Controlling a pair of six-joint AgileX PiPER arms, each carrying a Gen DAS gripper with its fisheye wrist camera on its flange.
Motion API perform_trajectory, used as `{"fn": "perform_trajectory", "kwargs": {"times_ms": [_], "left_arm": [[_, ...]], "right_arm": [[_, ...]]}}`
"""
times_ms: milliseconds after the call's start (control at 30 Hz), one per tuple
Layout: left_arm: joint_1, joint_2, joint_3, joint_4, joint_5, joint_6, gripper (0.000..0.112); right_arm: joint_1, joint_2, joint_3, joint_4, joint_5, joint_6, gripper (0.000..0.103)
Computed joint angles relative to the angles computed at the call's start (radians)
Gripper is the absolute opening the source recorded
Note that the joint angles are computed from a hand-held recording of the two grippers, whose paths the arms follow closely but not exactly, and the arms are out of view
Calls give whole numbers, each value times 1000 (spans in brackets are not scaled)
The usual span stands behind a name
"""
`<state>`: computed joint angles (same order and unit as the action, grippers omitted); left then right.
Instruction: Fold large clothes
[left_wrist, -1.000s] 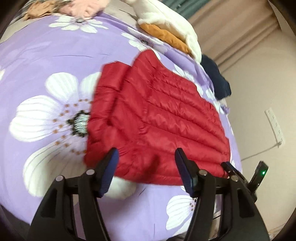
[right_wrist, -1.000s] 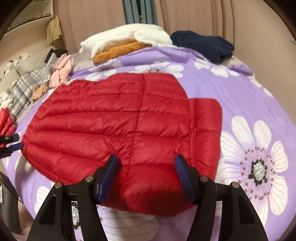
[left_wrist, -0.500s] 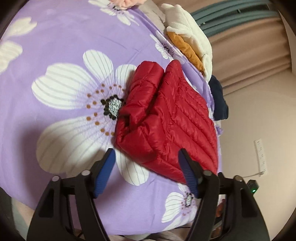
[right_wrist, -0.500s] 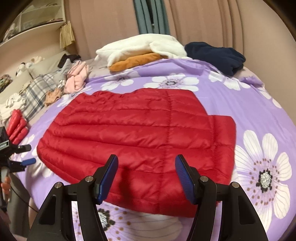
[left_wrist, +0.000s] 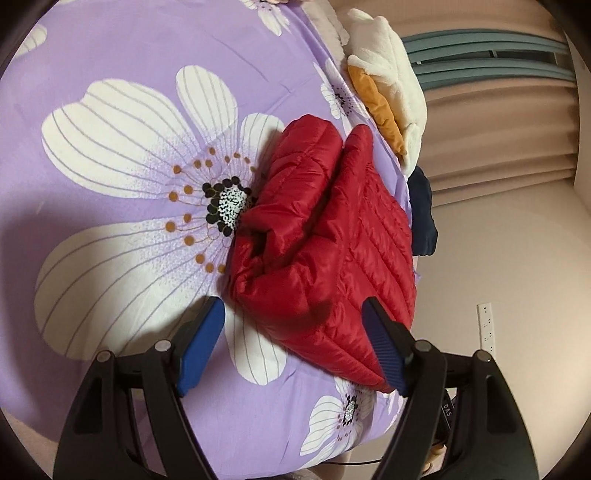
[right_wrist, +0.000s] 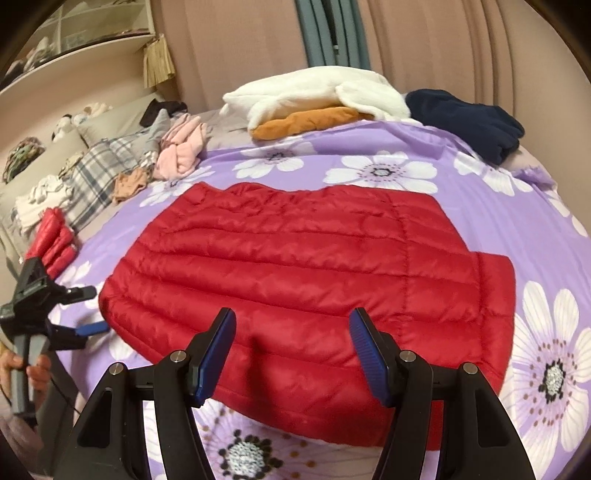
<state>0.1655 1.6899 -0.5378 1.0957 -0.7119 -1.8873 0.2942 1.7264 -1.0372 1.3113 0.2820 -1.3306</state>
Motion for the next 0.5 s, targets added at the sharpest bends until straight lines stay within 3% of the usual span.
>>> {"fn": "perform_trajectory", "kwargs": {"times_ms": [200,500], "left_arm": [[31,50,-14,-8,-64,11,78],[31,117,-112,41,-74,-47,78]], "right_arm": [[20,15,-28,-58,-2,51,64],[23,48,-75,-54,18,63,64]]}}
